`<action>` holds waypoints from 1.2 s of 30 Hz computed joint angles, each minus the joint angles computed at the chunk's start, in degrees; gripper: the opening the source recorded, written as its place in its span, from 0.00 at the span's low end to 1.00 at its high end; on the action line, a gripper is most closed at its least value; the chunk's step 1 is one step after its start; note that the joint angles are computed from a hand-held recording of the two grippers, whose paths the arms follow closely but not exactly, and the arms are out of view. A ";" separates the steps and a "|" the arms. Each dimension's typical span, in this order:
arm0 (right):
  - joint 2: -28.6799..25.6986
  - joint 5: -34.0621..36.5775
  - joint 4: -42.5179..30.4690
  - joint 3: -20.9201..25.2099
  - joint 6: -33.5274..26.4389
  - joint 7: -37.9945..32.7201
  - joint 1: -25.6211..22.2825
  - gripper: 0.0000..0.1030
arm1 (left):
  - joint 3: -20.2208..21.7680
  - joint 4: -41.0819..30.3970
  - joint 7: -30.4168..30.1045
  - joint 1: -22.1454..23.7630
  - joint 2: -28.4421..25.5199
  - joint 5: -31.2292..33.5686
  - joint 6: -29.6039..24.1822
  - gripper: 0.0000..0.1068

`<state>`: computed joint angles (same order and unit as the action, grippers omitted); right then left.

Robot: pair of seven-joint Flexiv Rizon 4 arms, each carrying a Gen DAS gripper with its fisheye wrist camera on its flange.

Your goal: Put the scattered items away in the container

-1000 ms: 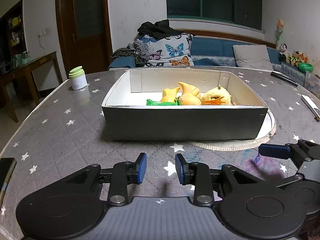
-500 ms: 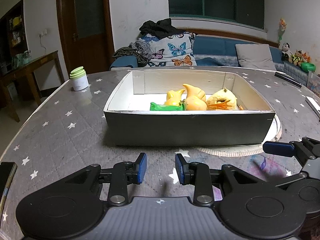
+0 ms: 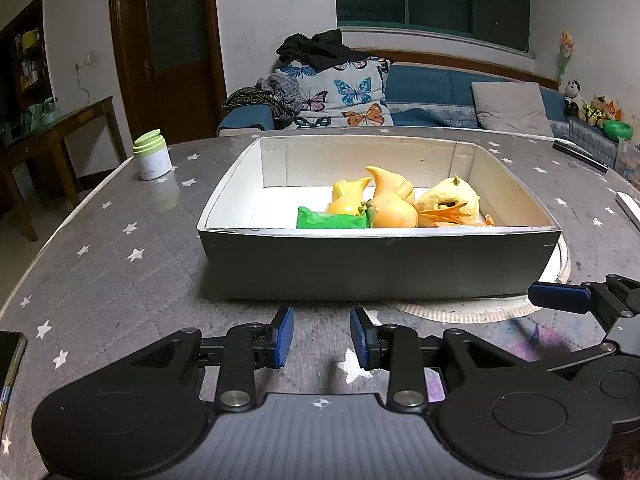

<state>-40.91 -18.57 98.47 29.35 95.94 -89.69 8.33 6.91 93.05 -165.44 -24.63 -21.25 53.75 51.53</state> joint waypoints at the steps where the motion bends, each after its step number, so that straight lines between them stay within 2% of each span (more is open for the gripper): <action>1: -0.07 0.02 -0.19 -0.03 -0.18 0.04 0.04 1.00 | -0.05 -0.06 0.19 0.14 -0.05 -0.18 0.04 0.32; 36: -0.83 6.23 -5.32 -2.79 -5.20 -2.60 3.33 1.00 | 1.62 -3.34 7.08 0.88 -3.20 -5.67 1.53 0.32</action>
